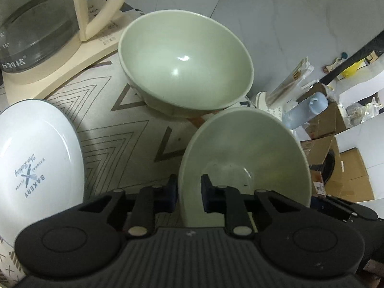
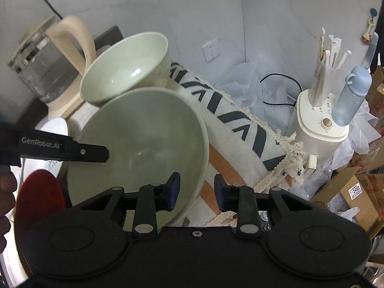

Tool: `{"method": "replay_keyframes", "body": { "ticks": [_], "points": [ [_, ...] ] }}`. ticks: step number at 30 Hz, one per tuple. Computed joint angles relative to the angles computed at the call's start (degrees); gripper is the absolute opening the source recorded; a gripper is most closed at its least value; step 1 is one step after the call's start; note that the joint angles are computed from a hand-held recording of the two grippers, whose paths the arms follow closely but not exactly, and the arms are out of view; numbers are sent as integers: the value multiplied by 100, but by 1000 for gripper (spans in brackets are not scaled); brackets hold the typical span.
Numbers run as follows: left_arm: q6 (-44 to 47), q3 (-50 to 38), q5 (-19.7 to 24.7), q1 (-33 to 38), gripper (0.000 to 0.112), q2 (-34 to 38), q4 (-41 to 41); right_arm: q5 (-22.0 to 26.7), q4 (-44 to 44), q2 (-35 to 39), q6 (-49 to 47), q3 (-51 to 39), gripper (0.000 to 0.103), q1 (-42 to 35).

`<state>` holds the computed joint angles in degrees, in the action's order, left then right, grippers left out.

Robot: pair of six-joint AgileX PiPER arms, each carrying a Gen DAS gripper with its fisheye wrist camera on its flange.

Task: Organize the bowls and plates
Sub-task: 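Carry the pale green bowl with the right gripper and lower it into the red bowl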

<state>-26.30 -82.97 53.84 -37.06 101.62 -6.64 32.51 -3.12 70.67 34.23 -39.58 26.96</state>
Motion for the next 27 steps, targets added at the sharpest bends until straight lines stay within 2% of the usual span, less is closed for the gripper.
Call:
{"method": "replay_keyframes", "body": {
  "ticks": [1,6,15,22,27],
  "points": [
    [8,4,-26,-11,18,2,24,-34,138,64,-158,0,21,-26],
    [38,-21,-59,-21,18,-38,54,-171,21,51,-65,84,16,-9],
    [-828,150,-278,-311,18,-497,623,-238,-227,-406,13,30,15,-83],
    [-1697,285,-133,-632,18,-968,1111,-164,77,-876,-453,21,15,-173],
    [-2412,421,63,-993,18,-1359,1622,59,182,-1268,-588,17,15,-65]
  ]
}}
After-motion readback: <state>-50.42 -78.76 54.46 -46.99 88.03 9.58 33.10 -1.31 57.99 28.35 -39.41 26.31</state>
